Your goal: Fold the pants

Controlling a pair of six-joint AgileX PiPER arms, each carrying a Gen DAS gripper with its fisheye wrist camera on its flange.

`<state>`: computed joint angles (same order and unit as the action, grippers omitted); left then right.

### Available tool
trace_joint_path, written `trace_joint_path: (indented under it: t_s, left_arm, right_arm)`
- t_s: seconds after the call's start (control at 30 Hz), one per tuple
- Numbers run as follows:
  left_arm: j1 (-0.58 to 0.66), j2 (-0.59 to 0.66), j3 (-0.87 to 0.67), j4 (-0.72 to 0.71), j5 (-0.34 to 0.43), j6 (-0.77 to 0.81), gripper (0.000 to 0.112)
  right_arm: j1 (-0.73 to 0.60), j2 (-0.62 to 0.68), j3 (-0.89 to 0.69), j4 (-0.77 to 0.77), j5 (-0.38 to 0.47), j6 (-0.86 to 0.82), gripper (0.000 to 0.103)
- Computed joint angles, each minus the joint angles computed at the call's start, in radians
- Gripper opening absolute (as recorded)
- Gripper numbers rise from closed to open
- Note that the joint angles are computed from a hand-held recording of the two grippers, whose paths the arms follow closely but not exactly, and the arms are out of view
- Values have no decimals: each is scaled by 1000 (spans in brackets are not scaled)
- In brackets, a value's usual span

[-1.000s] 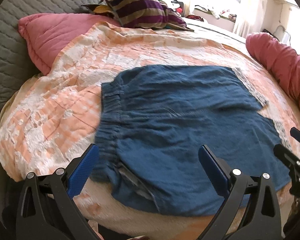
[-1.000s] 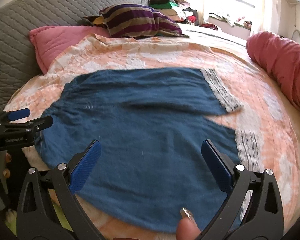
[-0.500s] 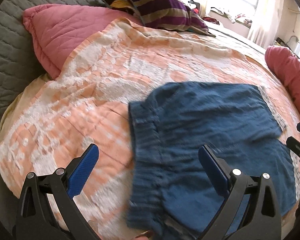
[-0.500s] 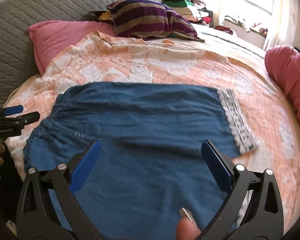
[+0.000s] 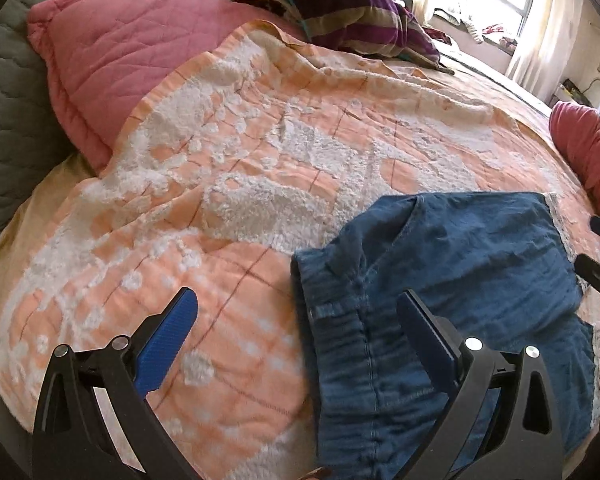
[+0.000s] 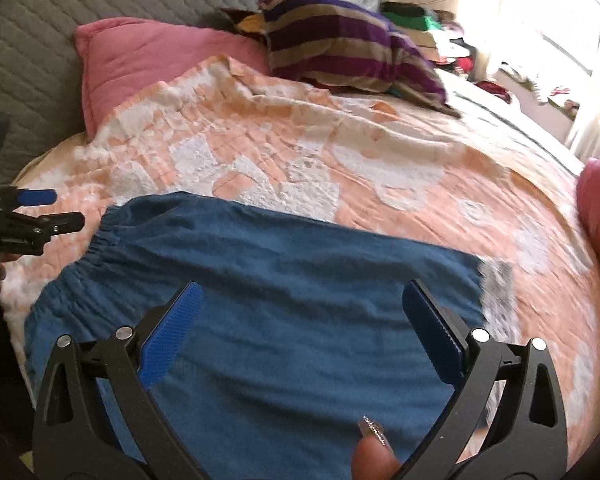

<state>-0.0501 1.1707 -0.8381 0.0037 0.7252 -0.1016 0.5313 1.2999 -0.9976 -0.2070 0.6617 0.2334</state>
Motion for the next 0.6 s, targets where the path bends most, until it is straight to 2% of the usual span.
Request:
trace_joint_path:
  t_s: [0.07,0.17,0.33,0.6]
  left_arm:
    - [11,27,-8,-13,-8,19,99]
    - [21,71,-16,-23,-28,50,99]
    - [34,127,-25,-53,-80,89,99]
    - [-3,249,-68,-1,-122,95,96]
  right_arm:
    - [-18,56,-31,12,-16,-37,95]
    - [-13,133,-67,-62,-33,-22,95]
    - [-68,257,-163,55,-27,-183,95]
    - [-62,404,-302,59,-7,-300,95]
